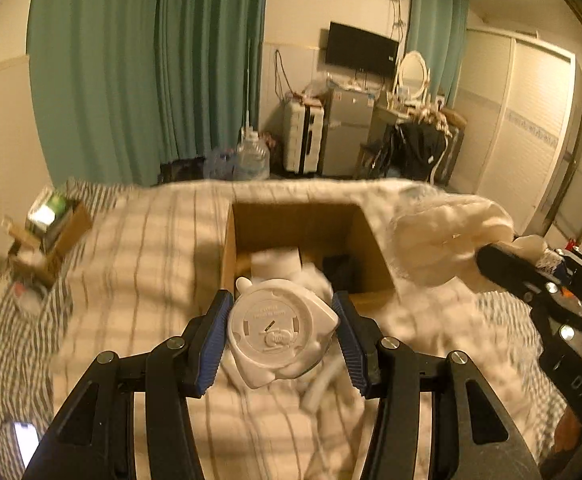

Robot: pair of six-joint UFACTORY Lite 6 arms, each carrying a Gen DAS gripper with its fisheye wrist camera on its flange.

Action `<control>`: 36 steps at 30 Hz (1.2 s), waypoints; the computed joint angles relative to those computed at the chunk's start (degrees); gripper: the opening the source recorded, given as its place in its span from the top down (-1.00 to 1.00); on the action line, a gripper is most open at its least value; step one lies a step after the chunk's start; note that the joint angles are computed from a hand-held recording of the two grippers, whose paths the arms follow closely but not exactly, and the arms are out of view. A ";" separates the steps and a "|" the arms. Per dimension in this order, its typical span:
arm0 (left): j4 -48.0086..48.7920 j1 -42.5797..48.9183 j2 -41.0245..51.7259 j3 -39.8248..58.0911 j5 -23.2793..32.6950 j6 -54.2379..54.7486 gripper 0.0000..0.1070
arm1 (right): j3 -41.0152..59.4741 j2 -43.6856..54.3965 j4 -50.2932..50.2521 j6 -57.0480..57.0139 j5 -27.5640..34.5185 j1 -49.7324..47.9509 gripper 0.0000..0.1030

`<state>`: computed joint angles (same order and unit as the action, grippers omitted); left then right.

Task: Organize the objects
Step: 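Lower the plastic part and cloth bundle into the box and open both tools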

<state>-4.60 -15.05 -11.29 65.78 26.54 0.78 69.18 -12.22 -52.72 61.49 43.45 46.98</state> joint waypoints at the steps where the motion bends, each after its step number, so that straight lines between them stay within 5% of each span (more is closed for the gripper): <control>1: 0.04 0.34 2.42 3.56 0.39 0.16 0.02 | 2.43 1.19 1.28 -2.40 -0.76 -1.53 0.59; 6: 4.23 -0.19 17.75 24.42 3.39 -1.85 0.02 | 18.96 11.88 13.22 -19.12 -6.42 -12.27 0.59; 15: 2.93 -1.03 49.30 59.07 6.10 0.36 0.02 | 48.96 40.79 32.42 -39.01 -7.16 -25.20 0.59; 24: 6.27 -1.35 65.14 64.46 4.26 0.19 0.02 | 50.88 57.73 37.77 -42.35 -12.60 -29.89 0.59; 29: 1.49 0.00 67.63 67.69 5.40 3.50 -0.01 | 45.66 55.26 35.54 -39.98 -16.10 -30.30 0.53; 33: 3.05 0.10 59.31 57.95 0.56 1.45 -0.62 | 38.96 48.04 27.21 -30.70 -17.05 -29.31 0.03; 36: 0.67 0.77 50.08 48.37 -2.05 4.42 -0.72 | 35.52 42.41 23.21 -26.67 -15.78 -28.90 -0.11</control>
<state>-3.93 -14.28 38.79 114.16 24.50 5.20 104.71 30.20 -29.51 34.82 27.67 18.08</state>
